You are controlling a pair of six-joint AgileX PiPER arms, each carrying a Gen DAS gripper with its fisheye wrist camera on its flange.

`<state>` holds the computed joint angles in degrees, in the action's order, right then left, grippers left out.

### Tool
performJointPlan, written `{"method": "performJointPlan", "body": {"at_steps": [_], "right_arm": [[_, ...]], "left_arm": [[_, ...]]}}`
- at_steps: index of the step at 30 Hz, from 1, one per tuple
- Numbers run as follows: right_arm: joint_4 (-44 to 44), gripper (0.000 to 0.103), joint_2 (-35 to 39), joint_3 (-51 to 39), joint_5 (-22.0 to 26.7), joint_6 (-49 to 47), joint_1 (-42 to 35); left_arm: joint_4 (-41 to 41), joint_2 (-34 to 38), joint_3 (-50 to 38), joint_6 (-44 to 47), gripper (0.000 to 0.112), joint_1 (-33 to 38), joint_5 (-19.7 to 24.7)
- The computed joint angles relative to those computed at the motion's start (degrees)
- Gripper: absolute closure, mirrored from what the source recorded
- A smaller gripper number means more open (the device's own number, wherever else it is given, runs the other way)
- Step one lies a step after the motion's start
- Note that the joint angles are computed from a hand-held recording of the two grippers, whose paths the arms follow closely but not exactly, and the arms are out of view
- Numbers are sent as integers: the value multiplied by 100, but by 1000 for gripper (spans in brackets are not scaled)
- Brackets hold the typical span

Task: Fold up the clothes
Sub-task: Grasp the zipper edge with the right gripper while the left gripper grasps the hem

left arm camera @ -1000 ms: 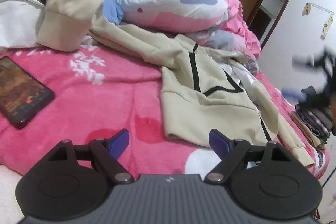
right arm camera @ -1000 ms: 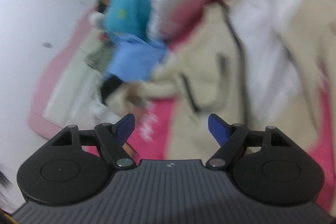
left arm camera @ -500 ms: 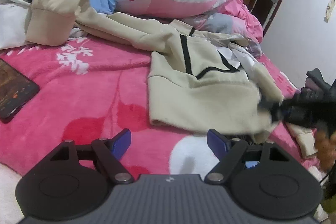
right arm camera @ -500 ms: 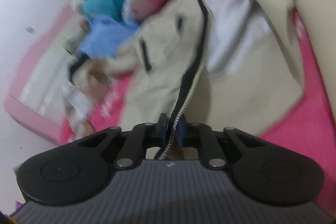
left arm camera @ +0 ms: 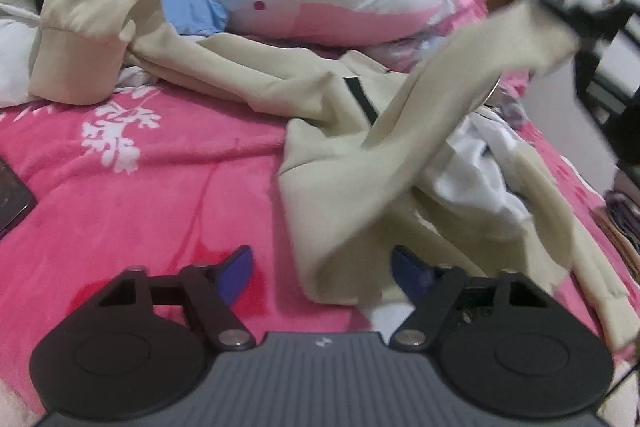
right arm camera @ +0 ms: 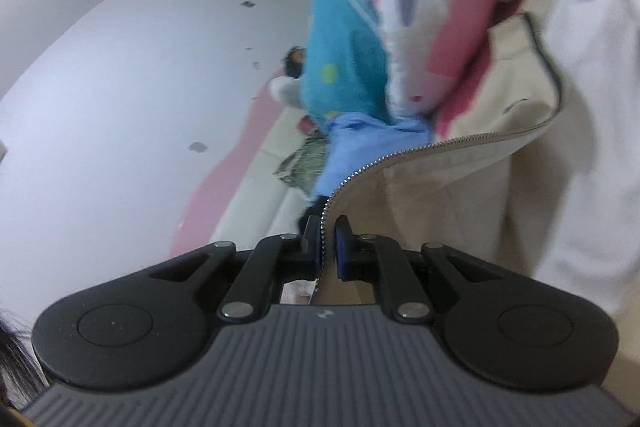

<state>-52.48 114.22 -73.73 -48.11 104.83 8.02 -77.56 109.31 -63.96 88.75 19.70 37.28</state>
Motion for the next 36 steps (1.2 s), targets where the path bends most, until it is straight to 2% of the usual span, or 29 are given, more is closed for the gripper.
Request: {"method": "performJointPlan", "body": {"at_steps": [2, 4, 7, 11, 13, 15, 18, 20, 23, 25, 27, 29, 32, 34, 36], "right_arm": [[-107, 97, 66, -342, 108, 105, 44], [-231, 97, 96, -610, 246, 193, 69], [-484, 97, 38, -705, 438, 410, 4], [-433, 97, -519, 68, 276, 63, -236], [-436, 97, -838, 526, 159, -126, -379], [-489, 97, -1116, 1240, 207, -284, -414], [-422, 97, -1331, 2232, 423, -512, -381], [-269, 97, -1108, 2660, 610, -335, -341], [-114, 98, -906, 2971, 754, -146, -306], [239, 98, -1152, 3159, 661, -687, -277], [440, 98, -1505, 3205, 933, -1277, -168], [274, 98, -1624, 3066, 1637, -1480, 10], [-445, 98, -1396, 2709, 2553, -1040, 178], [-267, 98, -1288, 2764, 2576, -1164, 196], [22, 98, -1316, 2868, 2419, -1373, 146]], "left_arm": [[-29, 47, -59, -90, 73, -127, -301], [-293, -6, -8, 21, 109, -132, -464], [-840, -210, 170, 363, 109, -63, -615], [-1761, -1237, 926, 1433, 110, 610, -95], [-1442, -1611, 1124, 1540, 110, 984, 224], [-887, -1759, 1279, 1425, 110, 1188, 314], [-548, -1709, 1711, 1761, 110, 1101, -49], [-482, -1585, 1906, 1935, 110, 1014, -268], [-565, -1558, 2020, 2179, 110, 1085, -223], [-625, -1626, 2071, 2354, 110, 1137, -140], [-501, -1610, 2071, 2313, 109, 1111, -130], [-258, -1496, 2018, 2124, 109, 1061, -124], [176, -1380, 1900, 1929, 104, 1240, 225], [710, -1233, 1602, 1448, 91, 1524, 761], [1126, -1023, 1238, 967, 85, 1927, 1476]]}}
